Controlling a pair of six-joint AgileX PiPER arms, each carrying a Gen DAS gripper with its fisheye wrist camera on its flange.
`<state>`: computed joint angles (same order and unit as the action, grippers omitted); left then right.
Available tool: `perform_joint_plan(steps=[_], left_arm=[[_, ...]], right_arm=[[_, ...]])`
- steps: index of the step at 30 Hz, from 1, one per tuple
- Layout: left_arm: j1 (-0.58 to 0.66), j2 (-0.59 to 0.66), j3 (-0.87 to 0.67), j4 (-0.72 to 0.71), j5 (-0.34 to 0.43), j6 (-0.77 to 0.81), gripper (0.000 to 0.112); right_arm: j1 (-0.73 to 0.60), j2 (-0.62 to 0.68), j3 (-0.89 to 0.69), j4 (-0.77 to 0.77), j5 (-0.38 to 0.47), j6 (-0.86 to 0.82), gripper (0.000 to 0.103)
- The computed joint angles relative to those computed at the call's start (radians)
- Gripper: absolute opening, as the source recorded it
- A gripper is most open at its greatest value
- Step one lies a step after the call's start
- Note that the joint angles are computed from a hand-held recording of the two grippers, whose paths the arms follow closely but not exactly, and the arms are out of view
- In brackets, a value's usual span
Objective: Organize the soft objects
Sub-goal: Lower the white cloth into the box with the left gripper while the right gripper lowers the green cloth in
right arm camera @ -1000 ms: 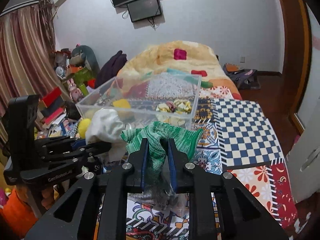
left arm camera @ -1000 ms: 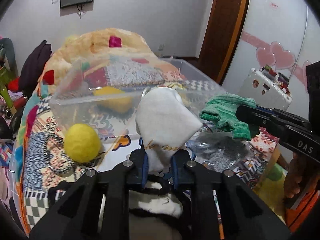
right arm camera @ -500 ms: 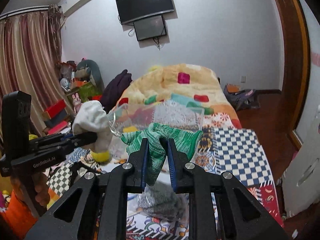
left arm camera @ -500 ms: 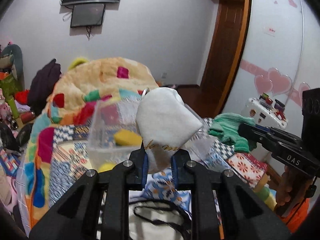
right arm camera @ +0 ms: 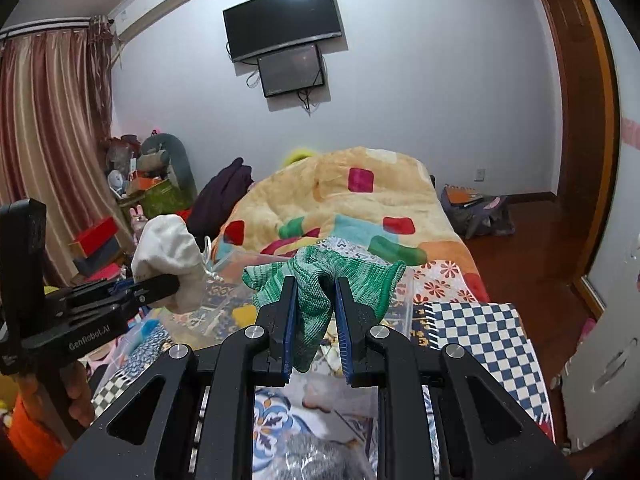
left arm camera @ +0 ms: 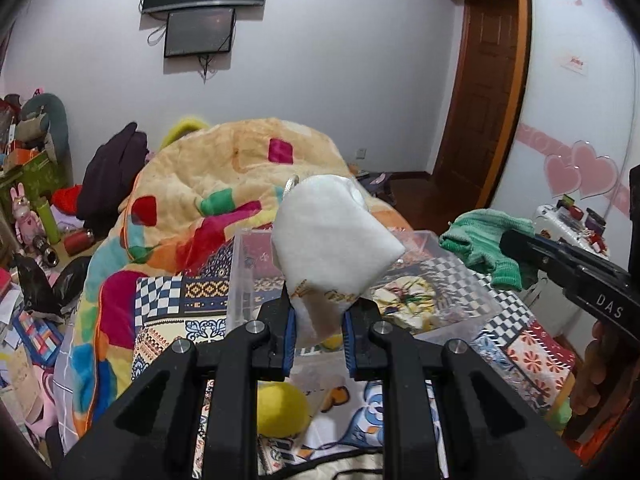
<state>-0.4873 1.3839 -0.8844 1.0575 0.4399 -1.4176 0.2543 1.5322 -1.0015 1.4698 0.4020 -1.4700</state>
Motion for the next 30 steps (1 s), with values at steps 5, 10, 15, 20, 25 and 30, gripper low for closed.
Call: perform_joint_plan(steps=[5,10,15,20,25,30], left_arm=[[0.056,0.069,-0.03,-0.074,-0.044,0.087,0.019],[0.084,0.13,-0.067,-0.169,-0.047,0.193,0.019],[0.078,0.186,-0.101,-0.186,-0.018,0.225,0.019],[0.069,0.223,-0.126,-0.216,0.003,0.273,0.02],[0.06,0.208,-0.118,-0.216,0.008,0.273,0.039],[0.044,0.16,-0.091,-0.196,0.004,0.249,0.043]], right_arm=[[0.049,0.079,-0.076,-0.14,-0.046,0.154,0.016],[0.091,0.153,-0.138,-0.354,-0.076,0.368,0.016],[0.106,0.21,-0.19,-0.551,-0.07,0.559,0.016],[0.119,0.237,-0.22,-0.715,-0.036,0.702,0.017],[0.121,0.25,-0.245,-0.789,0.007,0.768,0.017],[0.105,0.228,-0.235,-0.746,0.034,0.729,0.019]])
